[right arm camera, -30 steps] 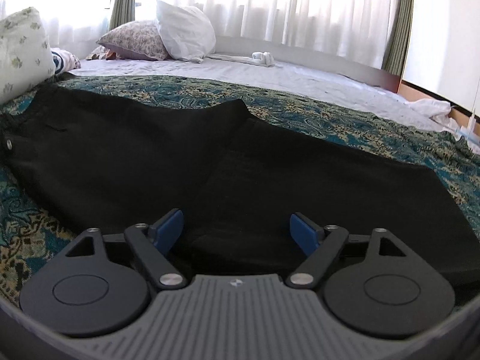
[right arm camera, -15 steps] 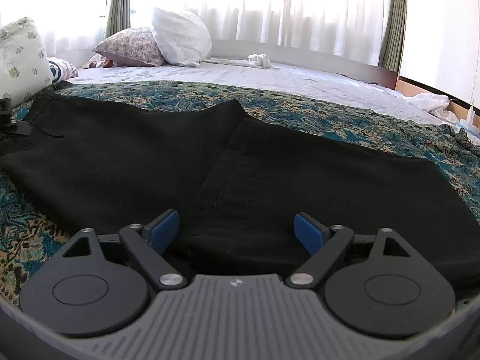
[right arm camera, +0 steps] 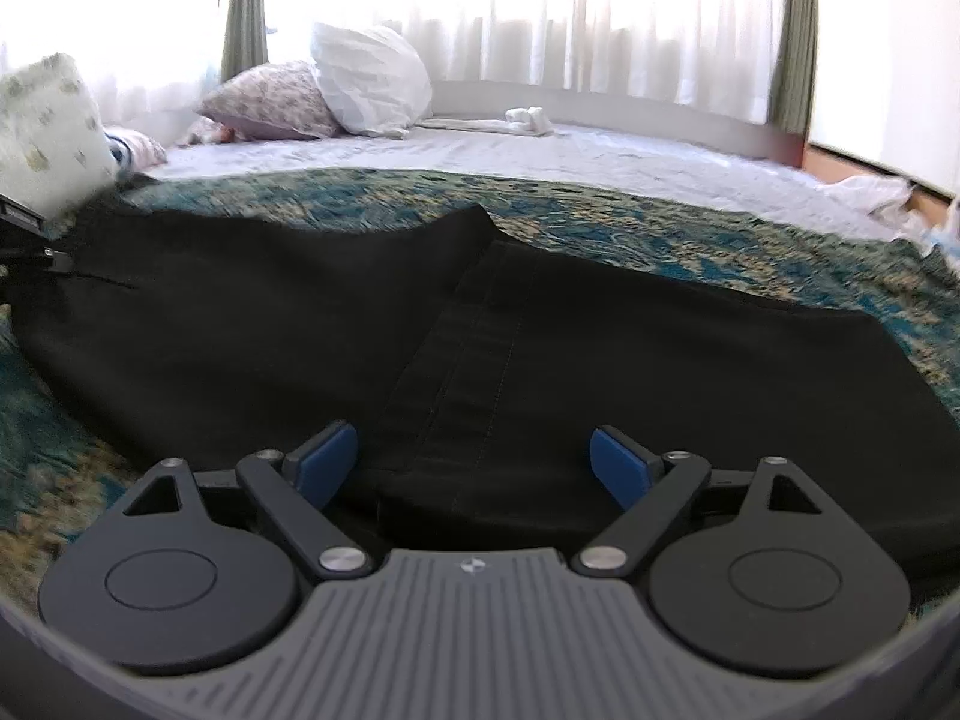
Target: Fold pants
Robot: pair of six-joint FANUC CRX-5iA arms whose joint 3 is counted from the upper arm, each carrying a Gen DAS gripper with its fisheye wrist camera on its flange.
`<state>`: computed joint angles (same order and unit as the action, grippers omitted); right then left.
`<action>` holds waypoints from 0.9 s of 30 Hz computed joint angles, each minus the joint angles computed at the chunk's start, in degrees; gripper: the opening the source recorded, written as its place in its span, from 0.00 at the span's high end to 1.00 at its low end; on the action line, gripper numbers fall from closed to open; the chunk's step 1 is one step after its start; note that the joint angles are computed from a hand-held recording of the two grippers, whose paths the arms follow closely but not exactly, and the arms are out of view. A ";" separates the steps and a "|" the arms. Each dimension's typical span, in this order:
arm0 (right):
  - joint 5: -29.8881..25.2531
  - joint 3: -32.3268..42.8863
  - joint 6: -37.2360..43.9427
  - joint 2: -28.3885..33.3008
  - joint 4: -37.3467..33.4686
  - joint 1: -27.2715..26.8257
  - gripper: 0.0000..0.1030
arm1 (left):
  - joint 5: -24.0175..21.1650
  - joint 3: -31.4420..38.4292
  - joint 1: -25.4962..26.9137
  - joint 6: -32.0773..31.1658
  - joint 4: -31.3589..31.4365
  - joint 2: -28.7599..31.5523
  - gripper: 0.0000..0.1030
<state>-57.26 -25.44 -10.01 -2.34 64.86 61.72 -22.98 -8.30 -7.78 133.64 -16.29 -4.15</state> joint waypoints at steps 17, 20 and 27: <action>-31.49 -16.26 -22.03 -27.15 1.26 6.48 0.13 | 7.55 17.90 -29.02 -31.55 4.01 13.23 0.83; -38.23 -18.99 -27.20 -30.98 0.43 10.43 0.13 | 4.50 22.63 -34.21 -33.90 4.54 19.10 0.83; -40.67 -24.09 -31.09 -36.92 -0.43 13.63 0.13 | -1.41 24.98 -39.43 -46.38 14.73 25.68 0.74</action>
